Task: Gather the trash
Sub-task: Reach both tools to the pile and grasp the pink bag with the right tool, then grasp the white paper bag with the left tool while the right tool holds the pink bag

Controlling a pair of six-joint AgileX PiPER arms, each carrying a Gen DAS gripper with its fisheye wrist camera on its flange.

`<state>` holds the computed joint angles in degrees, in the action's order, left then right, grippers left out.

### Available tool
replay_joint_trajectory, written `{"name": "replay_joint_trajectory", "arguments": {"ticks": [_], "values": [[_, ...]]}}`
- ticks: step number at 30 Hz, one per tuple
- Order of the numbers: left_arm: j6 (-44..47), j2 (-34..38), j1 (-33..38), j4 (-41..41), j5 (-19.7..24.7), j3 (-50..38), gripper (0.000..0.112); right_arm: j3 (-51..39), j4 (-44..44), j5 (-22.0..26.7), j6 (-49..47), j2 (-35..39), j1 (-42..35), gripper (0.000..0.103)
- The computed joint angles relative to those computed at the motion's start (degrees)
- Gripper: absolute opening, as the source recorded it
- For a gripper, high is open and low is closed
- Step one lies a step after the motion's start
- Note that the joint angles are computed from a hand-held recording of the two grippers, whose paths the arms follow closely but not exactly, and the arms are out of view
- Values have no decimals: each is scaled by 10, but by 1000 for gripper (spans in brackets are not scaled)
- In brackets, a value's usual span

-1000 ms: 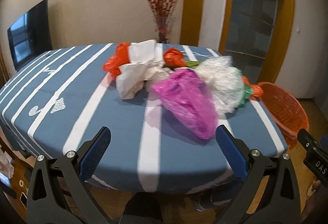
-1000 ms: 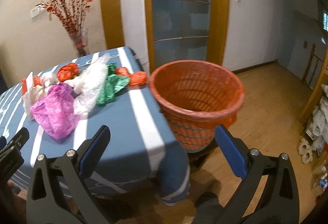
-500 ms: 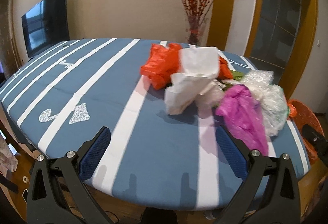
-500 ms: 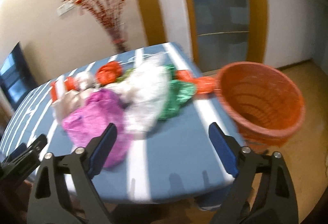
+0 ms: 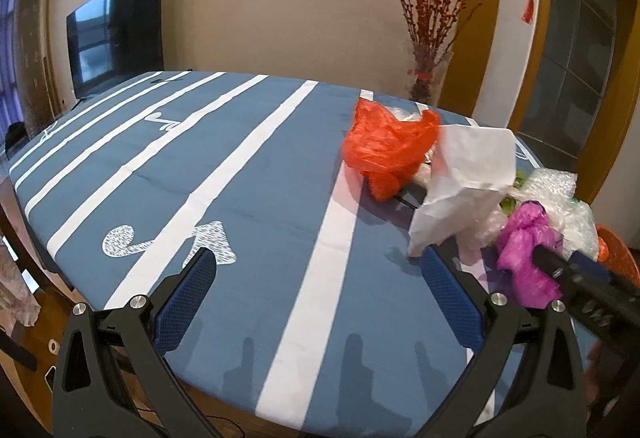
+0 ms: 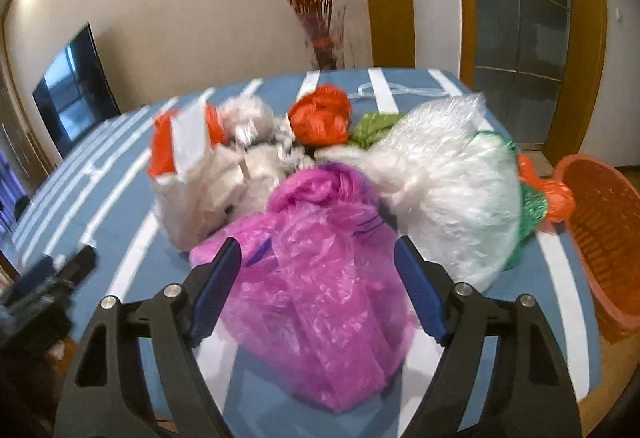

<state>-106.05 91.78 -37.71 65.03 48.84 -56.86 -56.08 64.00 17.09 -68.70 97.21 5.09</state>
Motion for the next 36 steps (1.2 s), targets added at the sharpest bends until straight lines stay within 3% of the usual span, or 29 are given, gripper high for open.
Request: {"name": "replay_joint_trajectory", "arguments": {"ticks": [4,8,10,12,17,26,33,36], "values": [[-2,0,9,7,-10,5,101,-14,-58,2,47,30,4,54],[-6,1,13,11,-21,8,101,0,-10,9,-12,23,-4,36],[-6,2,15,12,-30,8,101,4,5,18,-34,13,-9,19],[-5,0,17,13,-40,9,101,6,16,29,-49,5,-14,15],[7,6,17,12,-54,-2,101,23,70,69,-110,-33,-40,12],[62,45,22,-7,-87,-60,101,31,99,130,-126,-85,-104,12],[155,113,34,-45,-89,-145,98,11,73,140,-89,-58,-142,12],[206,142,43,-74,-82,-183,92,2,60,141,-70,-42,-150,12]]}}
